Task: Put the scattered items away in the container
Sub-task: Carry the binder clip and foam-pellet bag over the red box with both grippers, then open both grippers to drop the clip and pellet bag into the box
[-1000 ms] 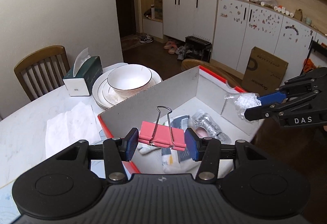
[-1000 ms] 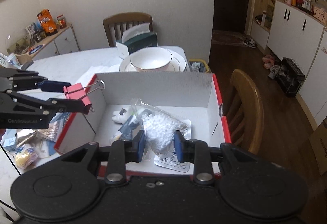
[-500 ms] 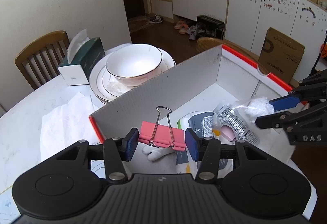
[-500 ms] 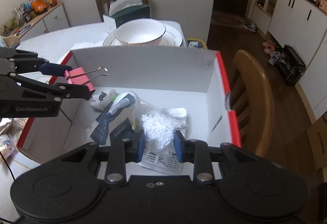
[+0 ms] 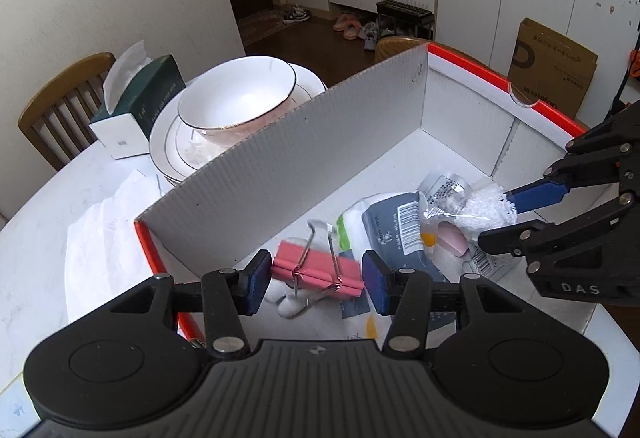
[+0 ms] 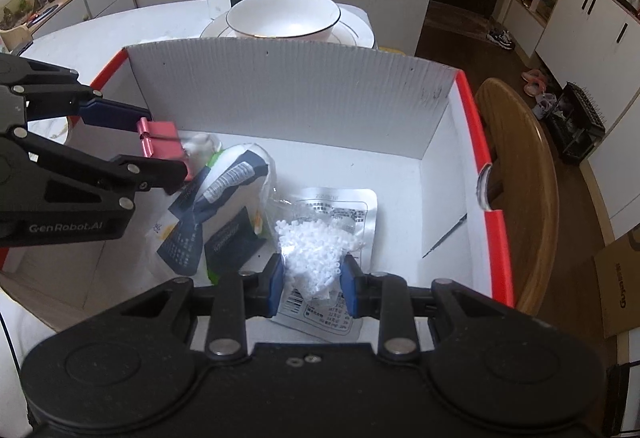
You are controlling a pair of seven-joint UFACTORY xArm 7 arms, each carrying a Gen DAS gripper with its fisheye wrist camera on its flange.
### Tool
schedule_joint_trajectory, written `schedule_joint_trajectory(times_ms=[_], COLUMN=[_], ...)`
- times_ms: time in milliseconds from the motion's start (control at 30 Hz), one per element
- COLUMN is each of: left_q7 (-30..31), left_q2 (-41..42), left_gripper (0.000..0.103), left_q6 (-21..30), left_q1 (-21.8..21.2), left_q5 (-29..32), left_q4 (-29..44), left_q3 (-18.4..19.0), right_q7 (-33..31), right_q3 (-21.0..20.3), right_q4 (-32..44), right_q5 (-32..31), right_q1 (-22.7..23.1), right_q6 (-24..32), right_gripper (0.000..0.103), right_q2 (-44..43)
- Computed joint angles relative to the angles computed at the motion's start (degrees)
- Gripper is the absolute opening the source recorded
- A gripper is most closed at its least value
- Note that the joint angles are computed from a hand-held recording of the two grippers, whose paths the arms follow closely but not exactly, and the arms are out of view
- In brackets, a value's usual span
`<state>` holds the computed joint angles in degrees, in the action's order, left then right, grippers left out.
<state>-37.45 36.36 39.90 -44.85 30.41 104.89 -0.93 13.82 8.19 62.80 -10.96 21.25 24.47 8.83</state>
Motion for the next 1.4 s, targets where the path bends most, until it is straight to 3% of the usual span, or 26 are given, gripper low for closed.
schedule_joint_trajectory(times_ms=[500,733,867,1400], left_q7=[3.19,4.29,4.55,1.89], left_q2=[1.63,1.04,0.34,-5.06], left_gripper=[0.048,0.049,0.066,0.066], left_q6=[2.20,1.77,0.80,-3.56], left_q1=[0.56,0.59,0.25,0.34], left_q5=[-4.03,-4.73,-4.41,-4.01], left_q4=[1.93,0.98,-0.03,-6.63], left_q3=[-1.25,-1.67,-1.60,-2.57], right_q7=[-0.51,-1.85,-2.58,-10.06], right_q3=[-0.23,0.01,0.02,1.41], right_q4=[-0.42,-1.64,-2.33,-5.40], right_q5=[0.18,1.38,2.09,11.05], right_q1=[-0.15,-0.76,-1.08,-2.35], right_q6=[-0.91,-2.11,-2.75,-4.25], right_gripper=[0.032,0.039,0.051,0.055], right_q2=[0.47,-0.38,-1.17,-6.43])
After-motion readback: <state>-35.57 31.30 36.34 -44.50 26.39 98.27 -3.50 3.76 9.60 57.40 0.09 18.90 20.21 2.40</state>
